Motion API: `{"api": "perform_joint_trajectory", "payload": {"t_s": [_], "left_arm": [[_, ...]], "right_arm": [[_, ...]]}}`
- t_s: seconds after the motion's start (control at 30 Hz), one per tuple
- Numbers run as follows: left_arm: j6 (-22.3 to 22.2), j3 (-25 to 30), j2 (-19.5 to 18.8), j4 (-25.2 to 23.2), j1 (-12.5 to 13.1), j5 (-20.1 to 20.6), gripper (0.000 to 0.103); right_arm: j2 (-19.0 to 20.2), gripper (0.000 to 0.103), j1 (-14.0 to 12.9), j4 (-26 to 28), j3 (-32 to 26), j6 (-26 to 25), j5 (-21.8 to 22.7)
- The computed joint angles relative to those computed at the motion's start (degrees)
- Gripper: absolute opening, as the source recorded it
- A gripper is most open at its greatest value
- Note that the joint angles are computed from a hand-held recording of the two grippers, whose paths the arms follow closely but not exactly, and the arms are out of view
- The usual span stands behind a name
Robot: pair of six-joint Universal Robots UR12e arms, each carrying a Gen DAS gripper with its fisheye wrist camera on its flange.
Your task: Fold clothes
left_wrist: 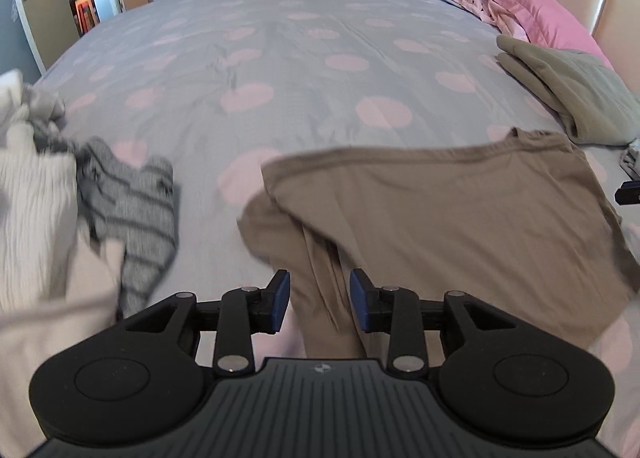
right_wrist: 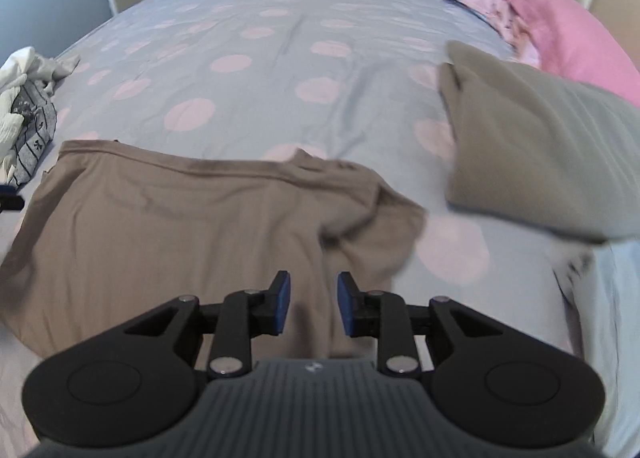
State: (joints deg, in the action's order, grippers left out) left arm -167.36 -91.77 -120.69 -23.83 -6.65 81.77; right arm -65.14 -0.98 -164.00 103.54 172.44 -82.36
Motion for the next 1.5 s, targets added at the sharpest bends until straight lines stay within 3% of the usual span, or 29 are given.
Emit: {"api": "perform_joint_trajectory", "payload": {"t_s": [0.1,0.23,0.37,0.67,0.77,0.8,0.83,0.87,0.93,1.07,1.2,1.37,1.5], "left_arm": [[-1.4,-0.1,-0.1,0.1,-0.1,0.5,0.031],[-5.3,1.9,-1.3,0.0,0.3,-1.1,0.031],[-7.7,4.9,-3.2,-0.1,0.3,-0.3,0.031],[-11.2,11.2,-8.1,-2.2,0.6,-0.5,0.031],[-11.3,12.1,-9.1,-2.4,0.7,-0.5,0.031],[-11.2,12.1,-9.3,-1.9,0.7,-0.6,0.026],[-10.9,11.8,-9.4,-0.5,0.7,-0.8,0.013],[-10.6,11.5,-9.5,0.8,0.7,-1.0,0.008],[-9.6,10.7,-9.3,3.4,1.0,-2.4,0.002],[-3.8,9.3,-9.0,8.6,0.8,-1.1,0.002],[-2.9,10.0,-9.3,7.2,0.8,0.1,0.002],[-4.8,11.1,-10.2,4.7,0.8,1.1,0.004],[-5.5,10.6,-10.0,5.3,0.6,3.6,0.029]], "right_arm": [[-0.4,0.026,-0.4,-1.9,1.3,2.1,-0.9],[0.2,0.027,-1.8,-2.3,0.8,8.7,2.6],[1.8,0.027,-2.4,-2.3,-1.5,13.9,4.3],[7.5,0.028,-3.1,-1.6,-8.3,20.6,6.9],[8.8,0.028,-3.1,-0.4,-9.9,19.9,7.2],[9.1,0.027,-3.0,0.0,-10.3,19.3,6.9],[9.3,0.019,-2.9,0.1,-10.6,18.5,6.5],[9.5,0.006,-2.7,0.0,-10.7,17.7,6.1],[9.5,0.002,-2.5,-1.5,-10.6,15.6,5.5],[9.2,0.0,-2.1,-6.0,-10.1,10.5,4.3],[9.9,0.0,-1.1,-8.0,-11.0,5.8,-0.9],[11.4,0.0,-0.8,-6.7,-12.2,6.3,-4.2],[11.1,0.001,-1.2,-5.0,-11.8,9.2,-3.6]]}}
